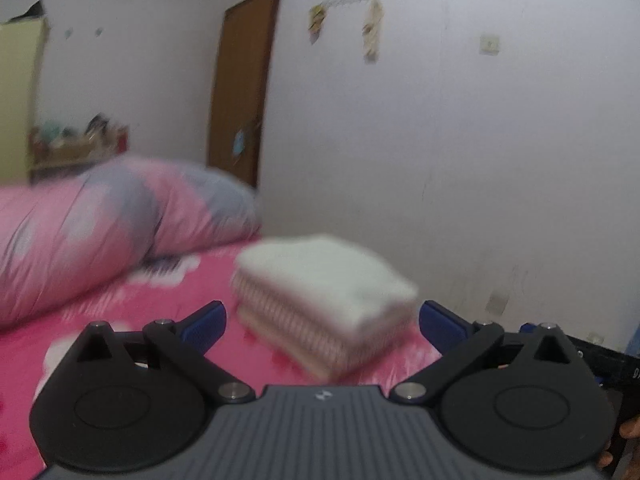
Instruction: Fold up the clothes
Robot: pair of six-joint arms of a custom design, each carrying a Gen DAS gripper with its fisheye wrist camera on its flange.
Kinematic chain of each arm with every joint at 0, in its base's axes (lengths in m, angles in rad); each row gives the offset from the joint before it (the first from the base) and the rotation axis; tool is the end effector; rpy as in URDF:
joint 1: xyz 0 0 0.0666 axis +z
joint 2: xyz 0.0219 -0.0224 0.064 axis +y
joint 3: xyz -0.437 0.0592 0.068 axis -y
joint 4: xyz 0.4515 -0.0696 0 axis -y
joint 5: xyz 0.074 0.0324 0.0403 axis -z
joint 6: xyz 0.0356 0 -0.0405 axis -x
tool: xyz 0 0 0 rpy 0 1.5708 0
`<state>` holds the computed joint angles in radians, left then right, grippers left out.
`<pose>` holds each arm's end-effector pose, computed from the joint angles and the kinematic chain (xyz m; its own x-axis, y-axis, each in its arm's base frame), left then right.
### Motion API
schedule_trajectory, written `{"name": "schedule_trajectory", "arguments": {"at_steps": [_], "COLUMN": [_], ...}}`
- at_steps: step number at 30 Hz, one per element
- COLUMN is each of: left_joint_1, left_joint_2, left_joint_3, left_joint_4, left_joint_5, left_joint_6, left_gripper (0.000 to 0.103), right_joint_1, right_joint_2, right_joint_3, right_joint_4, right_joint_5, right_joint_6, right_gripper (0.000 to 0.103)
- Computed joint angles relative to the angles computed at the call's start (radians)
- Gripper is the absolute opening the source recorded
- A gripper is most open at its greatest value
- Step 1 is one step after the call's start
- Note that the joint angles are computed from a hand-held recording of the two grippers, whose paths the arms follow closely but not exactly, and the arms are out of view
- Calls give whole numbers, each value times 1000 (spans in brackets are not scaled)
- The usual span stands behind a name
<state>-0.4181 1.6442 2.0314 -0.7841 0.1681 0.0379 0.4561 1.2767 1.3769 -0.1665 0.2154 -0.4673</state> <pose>0.5826 -0.2658 0.6896 -0.3735 0.1251 -0.9191 0.5275 0.8437 -0.0996 0.4686 0.2210 0.6063 -0.1607 0.4113 -0.8972 -0.1864 0.8800 0.4368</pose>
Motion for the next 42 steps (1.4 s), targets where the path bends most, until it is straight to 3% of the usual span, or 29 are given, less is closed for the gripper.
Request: {"name": "schedule_trajectory", "arguments": {"at_steps": [5, 9, 11, 15, 22, 30, 42], "left_joint_1": [-40, -99, -115, -121, -120, -122, -113], "left_joint_2": [-121, -181, -200, -216, -223, -214, -220], "left_joint_3": [-213, -317, -346, -372, -394, -387, -398], "left_joint_4": [0, 0, -5, -16, -6, -6, 24], "left_joint_5": [-128, -314, -339, -343, -383, -378, -402], "left_joint_6": [71, 73, 49, 39, 98, 104, 97], "left_gripper": [103, 103, 103, 103, 103, 103, 103], "right_joint_1": [120, 156, 167, 226, 276, 296, 294], "right_joint_2": [17, 5, 21, 73, 158, 192, 192], "right_joint_3": [65, 61, 86, 178, 265, 334, 338], "right_joint_4": [-332, -414, -451, -672, -892, -986, -921], "right_joint_5": [238, 261, 298, 467, 643, 772, 746], "right_joint_6": [-40, -134, -172, -249, -211, -200, -122], "right_gripper": [102, 102, 102, 102, 102, 102, 102]}}
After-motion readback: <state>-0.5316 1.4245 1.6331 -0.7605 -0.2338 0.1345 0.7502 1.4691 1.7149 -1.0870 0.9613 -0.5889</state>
